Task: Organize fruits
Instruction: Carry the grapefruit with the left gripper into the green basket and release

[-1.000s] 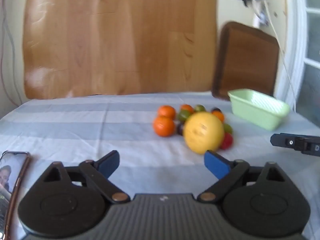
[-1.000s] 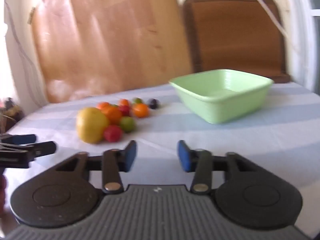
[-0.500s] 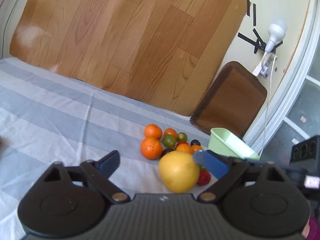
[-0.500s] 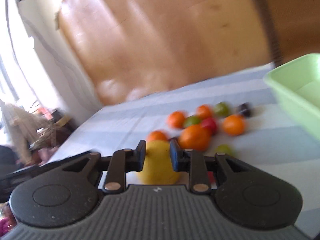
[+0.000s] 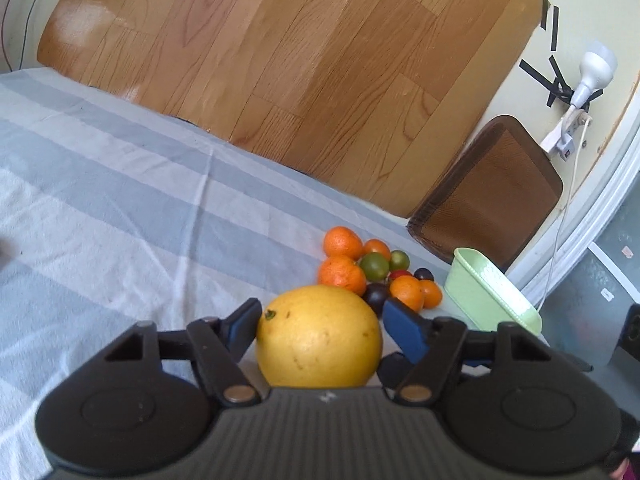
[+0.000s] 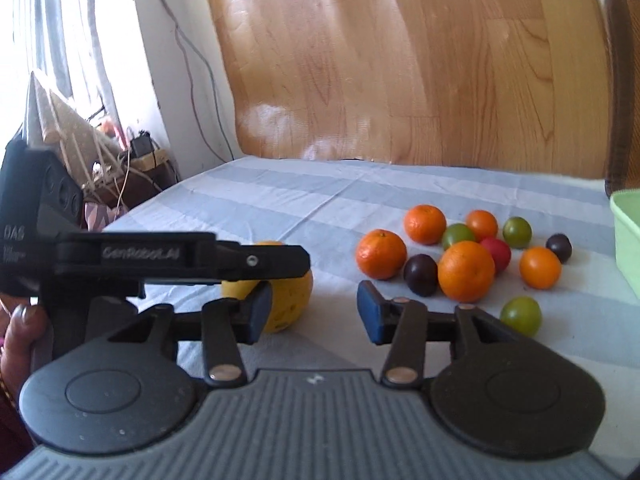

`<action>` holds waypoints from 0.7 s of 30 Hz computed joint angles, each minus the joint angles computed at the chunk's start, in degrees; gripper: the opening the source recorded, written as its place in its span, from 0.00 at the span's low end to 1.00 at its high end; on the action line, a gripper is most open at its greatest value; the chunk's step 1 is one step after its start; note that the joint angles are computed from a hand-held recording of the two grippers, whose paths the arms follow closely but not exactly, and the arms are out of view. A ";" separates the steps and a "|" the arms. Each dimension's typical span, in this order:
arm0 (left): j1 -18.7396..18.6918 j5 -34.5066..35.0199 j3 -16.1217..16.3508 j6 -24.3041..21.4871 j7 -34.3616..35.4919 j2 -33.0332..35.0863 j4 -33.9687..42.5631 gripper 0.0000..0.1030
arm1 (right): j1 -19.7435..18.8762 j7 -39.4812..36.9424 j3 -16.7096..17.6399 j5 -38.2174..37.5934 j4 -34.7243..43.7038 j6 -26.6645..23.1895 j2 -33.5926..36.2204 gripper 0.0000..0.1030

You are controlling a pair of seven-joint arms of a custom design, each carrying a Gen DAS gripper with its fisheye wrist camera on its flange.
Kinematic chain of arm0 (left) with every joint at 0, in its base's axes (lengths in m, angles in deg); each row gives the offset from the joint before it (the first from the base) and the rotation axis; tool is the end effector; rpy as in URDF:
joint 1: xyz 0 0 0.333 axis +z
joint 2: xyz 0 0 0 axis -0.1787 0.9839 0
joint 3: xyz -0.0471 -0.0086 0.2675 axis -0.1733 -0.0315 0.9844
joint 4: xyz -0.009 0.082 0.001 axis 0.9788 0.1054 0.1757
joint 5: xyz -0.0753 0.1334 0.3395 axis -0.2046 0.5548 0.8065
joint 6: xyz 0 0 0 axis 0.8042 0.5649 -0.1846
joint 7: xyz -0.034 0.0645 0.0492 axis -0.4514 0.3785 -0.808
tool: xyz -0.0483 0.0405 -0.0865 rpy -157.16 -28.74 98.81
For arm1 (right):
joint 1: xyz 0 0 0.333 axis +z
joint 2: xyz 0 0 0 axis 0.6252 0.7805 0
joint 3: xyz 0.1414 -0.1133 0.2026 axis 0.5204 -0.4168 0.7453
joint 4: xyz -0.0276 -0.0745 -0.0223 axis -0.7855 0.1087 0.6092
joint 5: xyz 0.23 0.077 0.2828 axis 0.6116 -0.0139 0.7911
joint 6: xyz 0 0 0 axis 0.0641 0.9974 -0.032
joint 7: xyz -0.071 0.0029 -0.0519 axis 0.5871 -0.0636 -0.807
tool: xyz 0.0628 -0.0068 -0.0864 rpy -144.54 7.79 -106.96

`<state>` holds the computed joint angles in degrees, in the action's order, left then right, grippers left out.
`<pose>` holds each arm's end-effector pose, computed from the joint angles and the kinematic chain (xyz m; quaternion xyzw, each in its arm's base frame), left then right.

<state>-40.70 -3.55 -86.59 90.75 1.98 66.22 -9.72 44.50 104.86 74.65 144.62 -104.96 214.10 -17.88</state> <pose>0.6576 -0.4194 0.4376 -0.6859 0.5143 -0.4911 0.1543 0.6737 0.1542 0.5009 -0.7750 0.3862 -0.0781 0.4941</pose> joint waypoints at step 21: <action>-2.70 5.76 1.36 3.54 3.31 -6.47 -8.37 0.85 | 2.37 -13.24 -1.43 -0.67 -11.40 1.40 -7.66 0.68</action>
<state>-43.40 2.21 -85.23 94.29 5.29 59.75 -18.09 46.86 91.62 73.22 143.95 -116.35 215.50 -25.54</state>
